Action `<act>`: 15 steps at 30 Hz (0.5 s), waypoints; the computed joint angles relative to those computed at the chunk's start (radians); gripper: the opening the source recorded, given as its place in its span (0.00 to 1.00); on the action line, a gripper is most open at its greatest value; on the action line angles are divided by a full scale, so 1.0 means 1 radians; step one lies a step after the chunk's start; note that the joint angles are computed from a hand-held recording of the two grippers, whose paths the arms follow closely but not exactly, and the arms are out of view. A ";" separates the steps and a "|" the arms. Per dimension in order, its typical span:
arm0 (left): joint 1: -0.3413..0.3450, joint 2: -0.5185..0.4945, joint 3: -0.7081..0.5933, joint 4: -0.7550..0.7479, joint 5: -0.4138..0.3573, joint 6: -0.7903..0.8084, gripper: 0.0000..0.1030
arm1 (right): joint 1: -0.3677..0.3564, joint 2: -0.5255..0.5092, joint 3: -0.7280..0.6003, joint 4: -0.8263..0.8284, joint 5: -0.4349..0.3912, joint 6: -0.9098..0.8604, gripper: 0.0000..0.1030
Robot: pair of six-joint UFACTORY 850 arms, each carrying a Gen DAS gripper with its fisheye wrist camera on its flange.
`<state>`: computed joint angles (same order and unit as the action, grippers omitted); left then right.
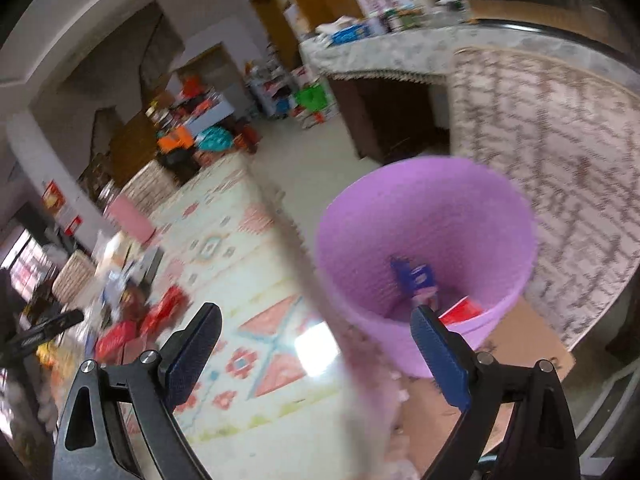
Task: Collect trash
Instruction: 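Grasp the long red box with the left gripper while the right approaches the red cigarette pack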
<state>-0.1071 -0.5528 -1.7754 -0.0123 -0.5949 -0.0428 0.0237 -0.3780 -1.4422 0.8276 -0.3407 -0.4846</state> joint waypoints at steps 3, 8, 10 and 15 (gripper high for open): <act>0.044 -0.046 -0.034 -0.107 -0.047 0.099 0.80 | 0.035 -0.009 -0.002 -0.018 -0.017 0.010 0.95; 0.069 -0.121 -0.105 -0.182 -0.099 0.227 0.80 | 0.081 -0.014 -0.004 -0.101 -0.022 0.084 0.95; 0.081 -0.157 -0.146 -0.262 -0.175 0.306 0.80 | 0.095 -0.017 -0.007 -0.144 -0.025 0.126 0.95; 0.090 -0.133 -0.092 -0.391 -0.247 0.474 0.80 | 0.127 -0.019 -0.014 -0.222 -0.027 0.192 0.95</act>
